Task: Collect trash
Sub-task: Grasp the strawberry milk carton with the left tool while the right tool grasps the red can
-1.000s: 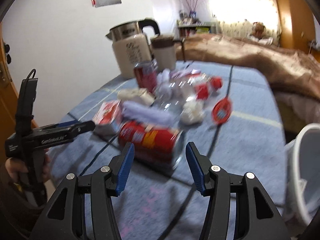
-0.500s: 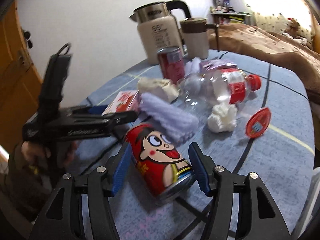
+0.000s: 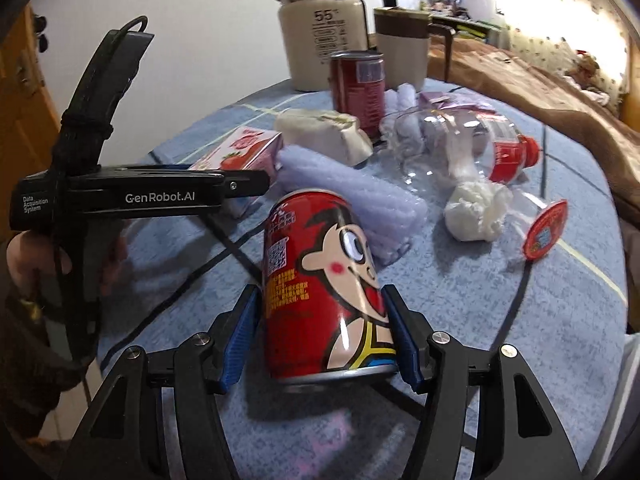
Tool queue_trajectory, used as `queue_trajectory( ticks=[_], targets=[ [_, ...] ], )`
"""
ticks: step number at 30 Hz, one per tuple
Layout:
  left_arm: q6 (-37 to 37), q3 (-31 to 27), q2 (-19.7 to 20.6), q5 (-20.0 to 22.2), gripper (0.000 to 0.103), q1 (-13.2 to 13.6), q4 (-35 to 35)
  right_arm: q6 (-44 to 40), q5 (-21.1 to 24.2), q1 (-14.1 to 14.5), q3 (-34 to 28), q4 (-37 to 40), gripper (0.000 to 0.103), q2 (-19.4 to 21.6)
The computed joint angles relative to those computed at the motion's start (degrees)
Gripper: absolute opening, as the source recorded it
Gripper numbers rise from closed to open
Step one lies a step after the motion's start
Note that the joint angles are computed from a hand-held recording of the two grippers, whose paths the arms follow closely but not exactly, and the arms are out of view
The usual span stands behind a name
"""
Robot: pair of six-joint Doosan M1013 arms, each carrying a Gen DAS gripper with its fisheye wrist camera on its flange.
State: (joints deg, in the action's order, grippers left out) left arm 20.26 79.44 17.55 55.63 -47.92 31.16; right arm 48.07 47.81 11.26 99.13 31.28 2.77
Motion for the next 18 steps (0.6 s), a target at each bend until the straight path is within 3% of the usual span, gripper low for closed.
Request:
queue_trajectory(
  ticks=[2,6,18],
  targets=[
    [-0.4,-0.22,0.18,0.06,0.074,0.02,0.21,0.18,-0.85,-0.33,0.53,0.9,0.061,-0.52],
    [0.47,-0.88,0.69,1.55,0.06,-0.06,0.46,2.11,-1.93,-0.8,1.03,1.55,0.057,-0.99],
    [-0.77,-0.01,-0.38,0.77,0.059,-1.87,2.53,4.79,-6.43,-1.57,2.89,2.22,0.053,-2.71]
  ],
)
